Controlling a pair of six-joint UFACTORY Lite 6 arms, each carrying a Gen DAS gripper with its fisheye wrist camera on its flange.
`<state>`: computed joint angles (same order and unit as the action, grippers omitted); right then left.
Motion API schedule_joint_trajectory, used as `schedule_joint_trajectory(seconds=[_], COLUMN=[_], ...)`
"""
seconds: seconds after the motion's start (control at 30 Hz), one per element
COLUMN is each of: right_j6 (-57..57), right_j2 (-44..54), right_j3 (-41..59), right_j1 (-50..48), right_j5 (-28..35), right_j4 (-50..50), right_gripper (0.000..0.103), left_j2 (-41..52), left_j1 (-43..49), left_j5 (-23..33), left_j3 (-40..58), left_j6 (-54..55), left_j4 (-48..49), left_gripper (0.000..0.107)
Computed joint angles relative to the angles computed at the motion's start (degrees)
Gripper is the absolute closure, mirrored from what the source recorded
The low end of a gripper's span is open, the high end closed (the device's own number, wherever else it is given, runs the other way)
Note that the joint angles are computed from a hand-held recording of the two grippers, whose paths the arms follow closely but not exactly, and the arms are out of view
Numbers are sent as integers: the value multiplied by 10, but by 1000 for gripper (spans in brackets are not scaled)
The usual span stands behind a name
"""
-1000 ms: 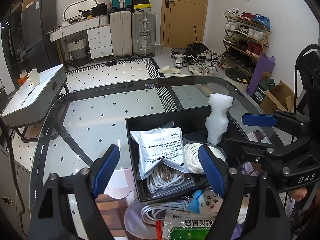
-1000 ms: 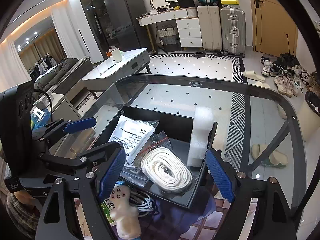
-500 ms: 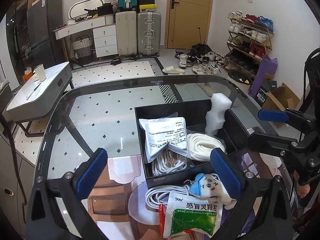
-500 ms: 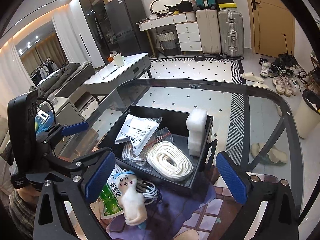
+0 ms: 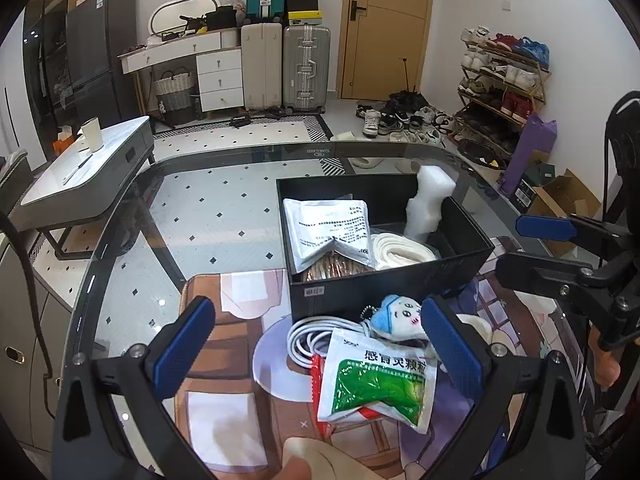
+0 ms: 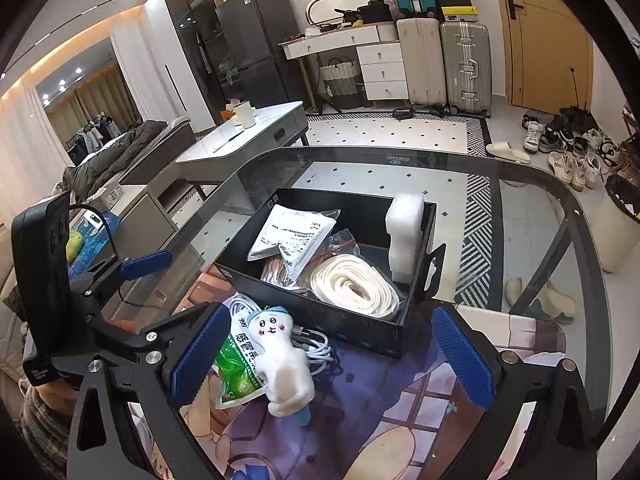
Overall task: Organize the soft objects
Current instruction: 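Move both grippers back toward the plush bunny and green packet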
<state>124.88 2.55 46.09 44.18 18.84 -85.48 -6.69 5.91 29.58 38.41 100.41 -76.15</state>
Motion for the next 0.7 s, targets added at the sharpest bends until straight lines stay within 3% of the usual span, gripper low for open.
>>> schedule_joint_trajectory(seconds=[0.7], right_j6=[-79], right_j2=[46], right_j3=[53], right_j1=[65], right_j5=[33], right_j4=[98], right_gripper=[1], left_j2=[-53], left_j1=[58], left_j5=[65], left_j3=[-82], left_j6=[81], left_j4=[-37], left_gripper=[4])
